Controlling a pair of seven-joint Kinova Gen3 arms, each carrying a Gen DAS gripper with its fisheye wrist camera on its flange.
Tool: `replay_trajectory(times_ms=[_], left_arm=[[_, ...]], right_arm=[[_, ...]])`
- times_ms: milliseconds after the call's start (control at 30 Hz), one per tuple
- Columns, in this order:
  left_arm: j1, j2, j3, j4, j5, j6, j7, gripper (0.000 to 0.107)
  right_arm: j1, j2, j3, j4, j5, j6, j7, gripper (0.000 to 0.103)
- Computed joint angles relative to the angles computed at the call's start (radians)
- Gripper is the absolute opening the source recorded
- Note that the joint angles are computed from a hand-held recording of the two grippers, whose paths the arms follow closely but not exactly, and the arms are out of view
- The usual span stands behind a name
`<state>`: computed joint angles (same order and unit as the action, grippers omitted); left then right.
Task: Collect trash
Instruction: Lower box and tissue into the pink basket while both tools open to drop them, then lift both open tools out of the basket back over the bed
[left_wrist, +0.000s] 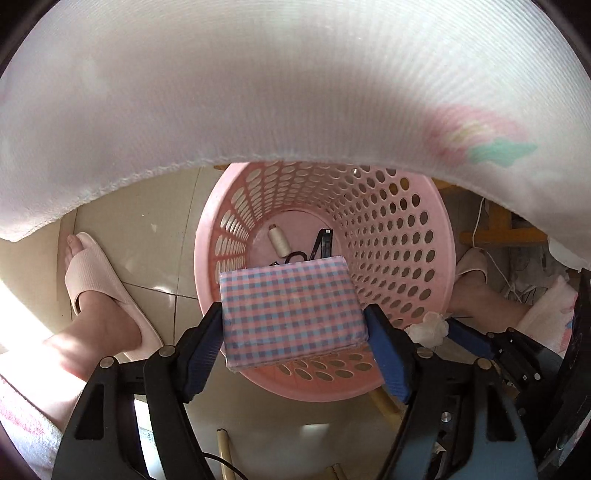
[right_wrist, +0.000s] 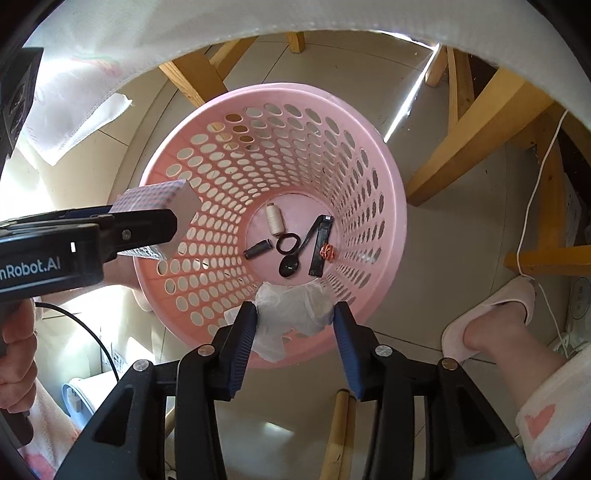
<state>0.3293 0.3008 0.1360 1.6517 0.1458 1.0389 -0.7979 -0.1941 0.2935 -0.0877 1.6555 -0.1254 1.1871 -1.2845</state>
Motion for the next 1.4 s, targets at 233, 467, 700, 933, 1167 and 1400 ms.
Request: replay_trajectory(times_ms=[233,467,700,933,1167,1400], left_arm=[[0.012,0.011,-0.002,-0.026,-0.022,0.036,0.011,0.081],[0.106,0.026,-0.041,-0.108,-0.173,0.175,0.154,0.084],[0.171,-0.055,-0.022,-0.134,-0.369,0.214,0.28,0.084],[0.188,-0.139,0.007,-0.155,-0.507,0.219,0.331,0.084],[0.245,-0.189,0.053,-0.175,-0.718,0.27,0.453,0.101],[0.24,-0.2,0.071,-0.174,-0.749,0.294,0.478,0.102]], right_arm=[[0.002,-0.004,0.006,0.005,0.001,-0.003,-0.024,0.062],[-0.004,-0.017,0.006,0.009,0.023,-0.019,-0.041,0.063],[-0.037,-0.136,0.0,0.067,0.091,-0.147,-0.072,0.063],[-0.062,-0.272,-0.016,0.101,0.154,-0.297,-0.072,0.063],[-0.022,-0.34,0.015,0.071,-0.004,-0.319,0.054,0.068],[0.002,-0.363,0.044,0.055,-0.098,-0.325,0.11,0.073]])
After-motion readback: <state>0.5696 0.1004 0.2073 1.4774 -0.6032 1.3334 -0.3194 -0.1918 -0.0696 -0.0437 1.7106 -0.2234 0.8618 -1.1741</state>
